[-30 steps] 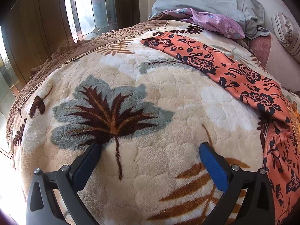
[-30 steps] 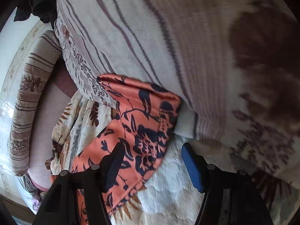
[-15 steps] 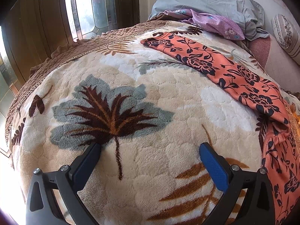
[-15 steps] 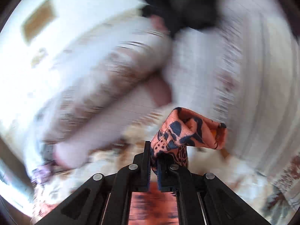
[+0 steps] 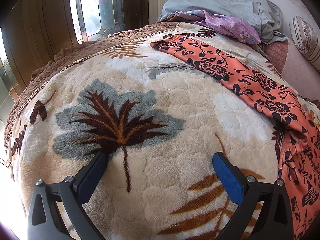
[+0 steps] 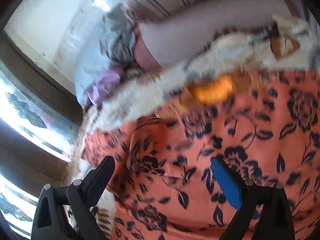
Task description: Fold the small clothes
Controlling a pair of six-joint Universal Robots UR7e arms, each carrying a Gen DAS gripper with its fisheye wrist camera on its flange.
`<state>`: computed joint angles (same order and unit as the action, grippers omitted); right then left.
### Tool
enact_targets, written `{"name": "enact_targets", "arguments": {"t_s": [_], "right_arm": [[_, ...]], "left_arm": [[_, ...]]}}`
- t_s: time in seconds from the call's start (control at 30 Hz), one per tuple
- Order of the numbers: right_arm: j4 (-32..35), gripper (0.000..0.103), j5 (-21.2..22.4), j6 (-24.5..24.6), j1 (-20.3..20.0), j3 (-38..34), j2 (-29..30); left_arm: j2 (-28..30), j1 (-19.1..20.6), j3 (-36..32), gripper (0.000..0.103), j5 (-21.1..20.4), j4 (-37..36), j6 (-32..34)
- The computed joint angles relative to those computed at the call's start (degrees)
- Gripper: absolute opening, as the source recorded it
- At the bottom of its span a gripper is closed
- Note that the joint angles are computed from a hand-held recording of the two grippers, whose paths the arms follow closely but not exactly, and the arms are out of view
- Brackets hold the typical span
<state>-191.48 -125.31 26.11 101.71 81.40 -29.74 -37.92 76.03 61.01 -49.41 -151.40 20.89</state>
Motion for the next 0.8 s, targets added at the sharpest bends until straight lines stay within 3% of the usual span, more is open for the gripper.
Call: {"name": "enact_targets", "arguments": {"t_s": [0.1,0.33,0.47,0.5,0.63,0.7,0.8], "right_arm": [[-7.40,0.094,-1.65,-2.39,0.52,6.27,-2.12],[-20.40,0.095,-12.02,-4.01,3.73,21.75,-8.68],[-27.67,0.095,-12.19,-4.19,3.75,27.56,-8.17],[-28.63,0.095,-12.65,-4.50,3.75,28.10,-7.73],[-34.22,0.095,-12.03,-7.21,2.56,28.94,-5.00],[-37.55,0.095,-12.63,-11.16,2.89,28.11,-3.32],[-39.77,0.095,-11.64,-13.02,2.72,28.38,-2.72]], "left_arm": [[0.17,-0.11,-0.06,0.103,0.41,-0.13,0.17],[-0.31,0.09,-0.21,0.103,-0.49,1.30,-0.56],[-2.35,-1.12,-0.92,0.103,0.68,11.66,-5.37],[-4.09,-1.76,0.55,0.103,-1.05,13.30,-7.19],[-11.37,-5.27,9.78,0.103,-15.82,10.46,-4.67],[-10.63,-6.36,7.65,0.103,-23.75,19.26,-4.72],[-5.56,-7.41,1.85,0.103,-31.00,28.83,-7.50]]}}
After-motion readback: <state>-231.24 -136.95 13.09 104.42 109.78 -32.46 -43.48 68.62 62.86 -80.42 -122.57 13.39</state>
